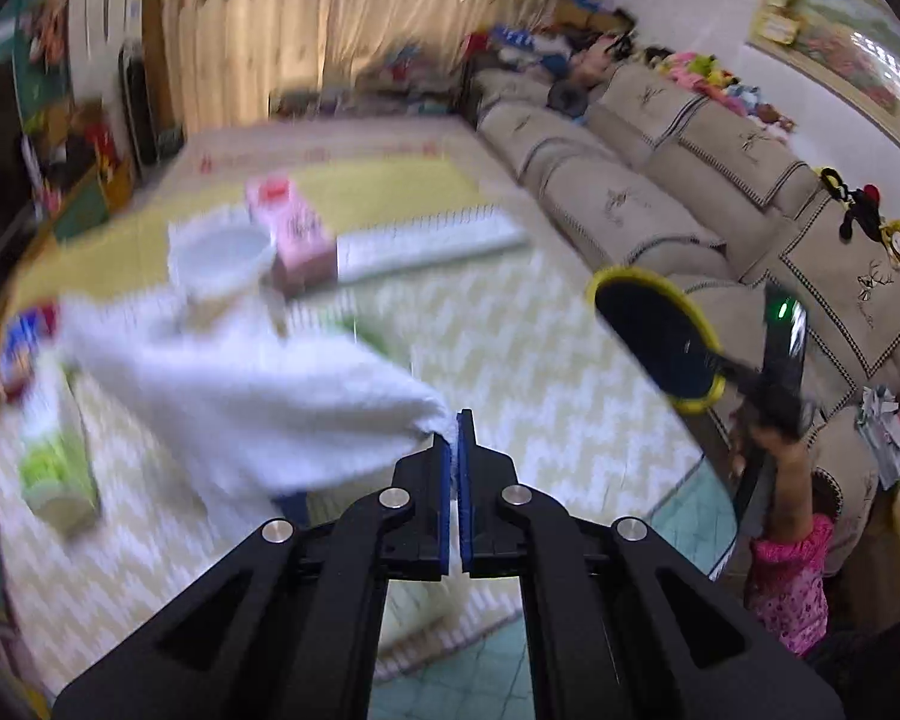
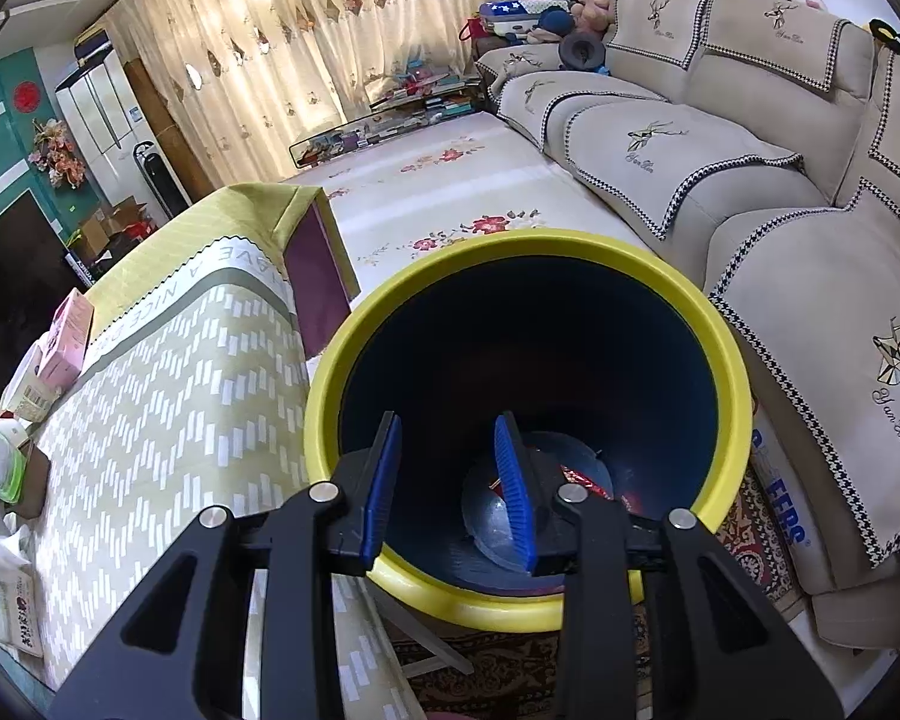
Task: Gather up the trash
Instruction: 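Grasp the white tissue with the left gripper and lift it, then carry the white tissue over the bin and open the left gripper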
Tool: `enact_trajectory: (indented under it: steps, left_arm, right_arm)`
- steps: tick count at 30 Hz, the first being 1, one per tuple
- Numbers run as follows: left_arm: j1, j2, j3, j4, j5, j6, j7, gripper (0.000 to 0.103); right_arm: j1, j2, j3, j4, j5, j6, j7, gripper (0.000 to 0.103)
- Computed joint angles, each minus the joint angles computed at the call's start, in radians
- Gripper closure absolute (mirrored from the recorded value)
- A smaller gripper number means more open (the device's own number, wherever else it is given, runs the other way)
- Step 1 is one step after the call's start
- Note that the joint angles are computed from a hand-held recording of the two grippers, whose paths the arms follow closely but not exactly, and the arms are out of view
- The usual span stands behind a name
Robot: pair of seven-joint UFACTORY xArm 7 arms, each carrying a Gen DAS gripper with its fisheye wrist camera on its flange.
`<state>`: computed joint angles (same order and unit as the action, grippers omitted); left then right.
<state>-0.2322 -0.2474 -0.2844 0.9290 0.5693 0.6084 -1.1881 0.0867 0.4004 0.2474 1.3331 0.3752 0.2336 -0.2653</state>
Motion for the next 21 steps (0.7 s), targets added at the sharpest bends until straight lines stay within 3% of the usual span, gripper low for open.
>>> enact_trajectory:
  steps: [11, 21]
  left_arm:
    - [0.037, 0.022, 0.000, 0.264, 0.104, 0.090, 0.122, 0.100]
    - [-0.059, 0.248, 0.050, 0.479, 0.057, 0.066, 0.268, 0.100]
  right_arm:
    - [-0.034, -0.025, 0.027, -0.015, 0.061, -0.011, -0.053, 0.072]
    - [-0.076, -0.086, 0.042, -0.068, 0.156, -0.048, -0.138, 0.072]
